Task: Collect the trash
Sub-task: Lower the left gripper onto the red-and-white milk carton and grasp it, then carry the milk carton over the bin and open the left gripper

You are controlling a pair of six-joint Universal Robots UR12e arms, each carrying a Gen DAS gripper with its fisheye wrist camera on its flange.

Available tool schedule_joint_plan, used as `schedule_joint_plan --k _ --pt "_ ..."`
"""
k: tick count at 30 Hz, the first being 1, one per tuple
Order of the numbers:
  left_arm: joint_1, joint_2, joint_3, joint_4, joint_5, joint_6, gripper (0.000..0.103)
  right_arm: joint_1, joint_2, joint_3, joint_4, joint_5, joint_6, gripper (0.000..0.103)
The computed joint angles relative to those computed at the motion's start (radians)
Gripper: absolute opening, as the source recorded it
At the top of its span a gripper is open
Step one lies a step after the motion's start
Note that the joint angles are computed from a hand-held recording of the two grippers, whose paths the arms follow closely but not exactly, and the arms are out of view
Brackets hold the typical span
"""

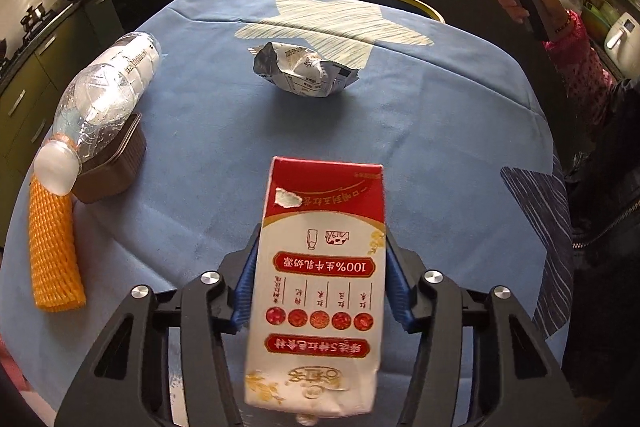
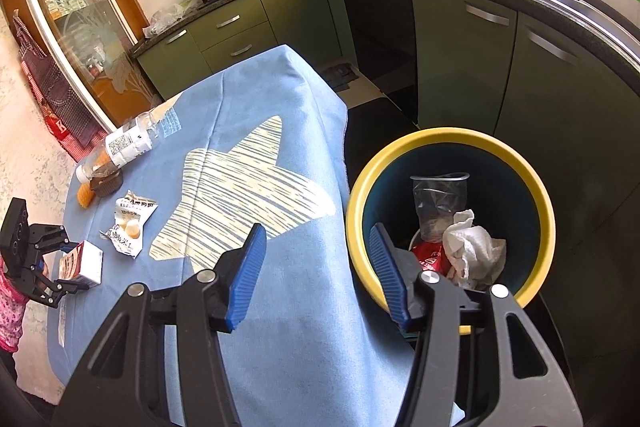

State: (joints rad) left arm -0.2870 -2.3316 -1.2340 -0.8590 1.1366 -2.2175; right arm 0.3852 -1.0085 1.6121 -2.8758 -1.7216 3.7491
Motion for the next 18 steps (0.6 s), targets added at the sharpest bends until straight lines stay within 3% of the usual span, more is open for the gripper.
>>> schedule_joint_plan --k 9,13,18 --pt "-0.023 0.051 -0.080 0.132 0.034 -0.169 0.051 -0.006 -0.011 0.038 -0.071 0.017 0.006 0.052" --pt "-0.049 0.068 -0.065 0.128 -0.019 -0.215 0.051 -0.011 -0.035 0.082 -0.111 -0.005 0.029 0.052" --pt "-0.108 0.042 0.038 0.030 -0.088 -0.164 0.052 -0.021 -0.085 0.168 -0.171 -0.059 0.081 0.052"
